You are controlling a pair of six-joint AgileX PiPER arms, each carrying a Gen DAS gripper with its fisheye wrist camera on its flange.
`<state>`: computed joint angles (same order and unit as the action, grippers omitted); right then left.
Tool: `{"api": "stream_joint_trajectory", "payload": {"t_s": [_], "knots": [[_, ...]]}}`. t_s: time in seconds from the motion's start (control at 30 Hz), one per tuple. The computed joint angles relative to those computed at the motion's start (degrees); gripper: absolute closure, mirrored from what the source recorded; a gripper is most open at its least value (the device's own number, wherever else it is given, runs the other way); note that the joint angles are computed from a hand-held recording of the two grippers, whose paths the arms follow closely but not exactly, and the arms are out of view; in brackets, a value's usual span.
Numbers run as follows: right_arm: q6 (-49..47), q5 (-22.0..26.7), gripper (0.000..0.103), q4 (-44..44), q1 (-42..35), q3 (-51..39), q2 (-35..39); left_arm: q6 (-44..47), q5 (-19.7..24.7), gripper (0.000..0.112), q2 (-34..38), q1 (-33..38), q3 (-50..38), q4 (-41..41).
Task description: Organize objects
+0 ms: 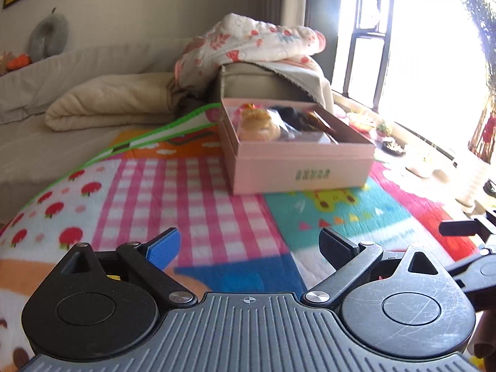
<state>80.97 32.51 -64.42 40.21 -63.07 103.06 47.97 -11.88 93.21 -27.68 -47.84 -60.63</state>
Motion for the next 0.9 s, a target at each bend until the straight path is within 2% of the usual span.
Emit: {"api": "stream_joint_trajectory", "payload": {"t_s": [0.07, 0.13, 0.17, 0.23, 0.3, 0.5, 0.9], "knots": [[2.1, 1.4, 0.0, -0.9, 1.0, 0.2, 1.1, -0.9, -1.3, 0.013, 0.1, -1.9, 2.0, -2.1], [7.2, 1.0, 0.0, -4.0, 1.2, 1.6, 1.0, 5.6, -2.6, 0.013, 1.3, -3.4, 1.7, -10.5], [7.8, 0.1, 0.0, -4.0, 0.6, 1.7, 1.0, 9.7, -4.4, 0.013, 2.2, -4.5, 1.1, -14.7], [14.0, -4.7, 0.0, -8.3, -1.7, 3.9, 0.5, 16.0, -7.4, 0.013, 3.6, -6.1, 0.1, -21.9], [22.0, -9.3, 0.0, -15.9, -4.0, 6.8, -0.5, 16.9, -8.5, 0.013, 4.2, -6.6, -0.6, -23.4], [26.1, -6.5, 0.0, -19.1, -2.5, 6.6, 0.5, 21.7, -11.5, 0.012, 5.6, -8.2, -2.5, -28.9], [28.2, -5.8, 0.0, -20.4, -2.1, 7.2, 0.4, 21.2, -11.3, 0.012, 5.9, -7.9, -2.9, -29.0]]}}
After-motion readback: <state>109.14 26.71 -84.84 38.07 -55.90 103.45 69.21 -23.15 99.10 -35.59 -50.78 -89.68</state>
